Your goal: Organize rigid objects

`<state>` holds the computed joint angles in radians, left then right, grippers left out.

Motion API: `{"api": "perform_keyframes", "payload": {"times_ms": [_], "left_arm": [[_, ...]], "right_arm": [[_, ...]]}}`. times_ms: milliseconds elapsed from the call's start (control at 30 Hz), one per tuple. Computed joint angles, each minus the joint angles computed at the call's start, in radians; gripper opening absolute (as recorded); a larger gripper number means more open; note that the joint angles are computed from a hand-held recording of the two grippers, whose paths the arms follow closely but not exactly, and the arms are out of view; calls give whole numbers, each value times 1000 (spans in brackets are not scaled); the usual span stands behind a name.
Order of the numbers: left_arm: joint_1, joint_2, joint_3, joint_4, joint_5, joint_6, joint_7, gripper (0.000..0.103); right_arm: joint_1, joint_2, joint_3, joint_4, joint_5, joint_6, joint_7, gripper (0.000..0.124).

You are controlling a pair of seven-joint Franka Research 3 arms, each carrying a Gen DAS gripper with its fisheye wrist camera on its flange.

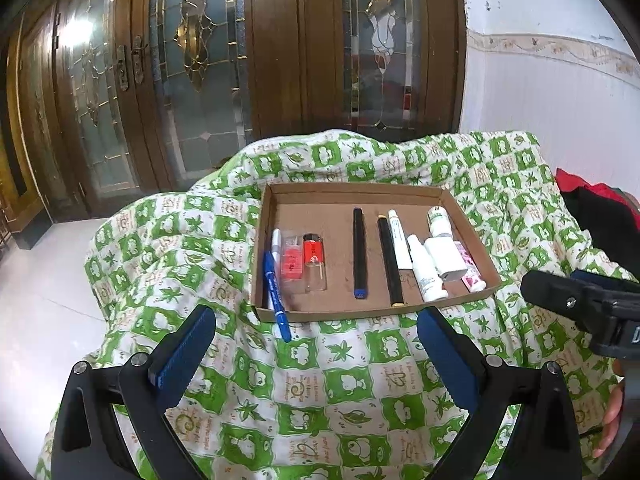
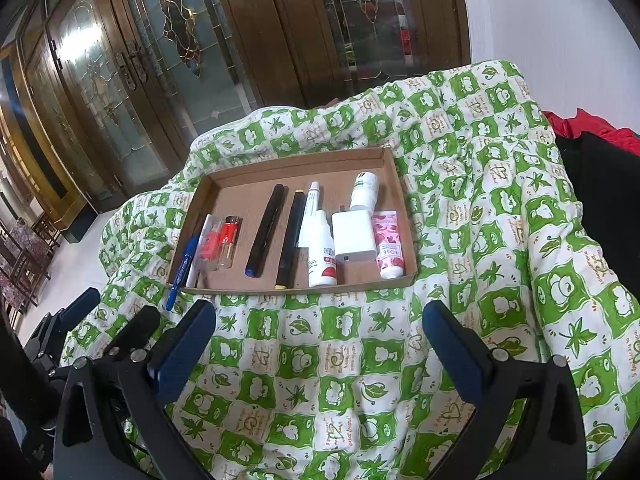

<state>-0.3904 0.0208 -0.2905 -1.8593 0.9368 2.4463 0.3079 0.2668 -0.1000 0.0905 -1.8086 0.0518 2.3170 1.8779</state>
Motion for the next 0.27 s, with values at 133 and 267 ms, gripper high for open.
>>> {"api": "perform_keyframes", "payload": {"times_ms": [133,267], "left_arm": [[5,-39,-4,-33,70,17,-67,102],[12,-49,-13,-40,62,7,-59,102]], "right_arm": [[0,-2,0,-2,-2,-1,6,103],[-1,-5,1,-7,-6,-1,14,103]]}}
